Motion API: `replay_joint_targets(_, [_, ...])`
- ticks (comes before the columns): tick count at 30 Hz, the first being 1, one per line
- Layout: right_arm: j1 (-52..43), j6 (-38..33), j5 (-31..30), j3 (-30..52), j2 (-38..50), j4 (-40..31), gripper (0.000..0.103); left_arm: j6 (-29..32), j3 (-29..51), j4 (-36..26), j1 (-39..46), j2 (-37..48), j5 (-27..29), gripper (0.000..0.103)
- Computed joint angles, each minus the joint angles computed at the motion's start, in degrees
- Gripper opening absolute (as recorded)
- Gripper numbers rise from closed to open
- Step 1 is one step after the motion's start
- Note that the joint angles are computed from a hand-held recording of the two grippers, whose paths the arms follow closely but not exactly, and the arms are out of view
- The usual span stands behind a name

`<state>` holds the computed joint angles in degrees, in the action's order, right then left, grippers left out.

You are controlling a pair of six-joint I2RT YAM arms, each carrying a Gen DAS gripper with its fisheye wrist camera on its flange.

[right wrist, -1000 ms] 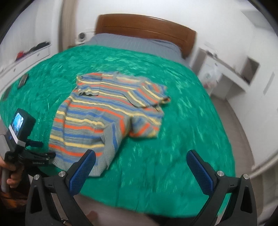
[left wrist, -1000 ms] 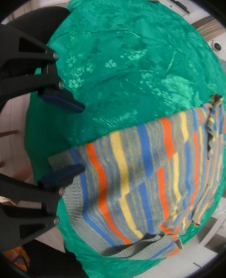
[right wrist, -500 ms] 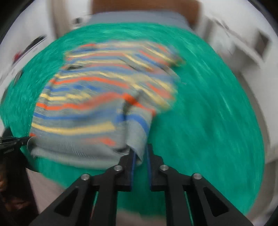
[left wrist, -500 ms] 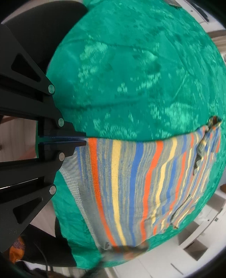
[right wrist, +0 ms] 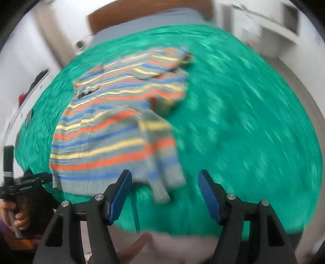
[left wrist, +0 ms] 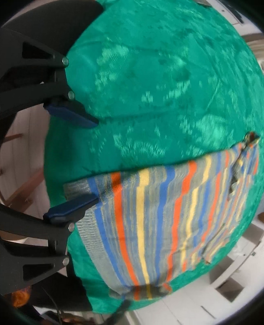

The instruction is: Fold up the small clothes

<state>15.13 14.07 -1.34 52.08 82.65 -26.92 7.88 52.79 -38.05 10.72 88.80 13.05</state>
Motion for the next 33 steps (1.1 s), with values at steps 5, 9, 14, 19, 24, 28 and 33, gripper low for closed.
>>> replay_joint_targets(5, [-1.8, 0.3, -2.2, 4.8, 11.6, 1.5, 0.005, 0.2, 0.2, 0.0, -3.0, 0.9, -1.2, 0.0])
replay_joint_targets(9, [-7.9, 0.9, -10.1, 2.5, 2.4, -2.7, 0.005, 4.7, 3.1, -4.7, 4.4, -0.2, 5.2, 0.0])
replay_joint_targets(14, [-11.9, 2.5, -18.0, 1.0, 0.0, -6.2, 0.004, 7.7, 6.4, -7.4, 10.0, 4.3, 9.1, 0.001])
replay_joint_targets(19, [-13.4, 4.8, -20.6, -0.9, 4.3, -2.1, 0.004, 5.3, 5.9, -6.2, 8.8, 3.6, 12.2, 0.059])
replay_joint_targets(24, [-14.6, 4.6, -22.2, -0.9, 4.3, -2.2, 0.004, 2.2, 2.9, -1.3, 1.6, 4.6, 7.2, 0.005])
replay_joint_targets(28, [-17.3, 2.8, -26.9, 0.8, 3.1, -6.3, 0.004, 1.4, 3.9, -3.0, 0.0, 3.1, 3.7, 0.001])
replay_joint_targets(33, [-21.5, 1.5, -31.7, 3.3, -2.3, -16.1, 0.004, 9.6, 7.2, -10.6, 7.9, -3.7, 2.3, 0.001])
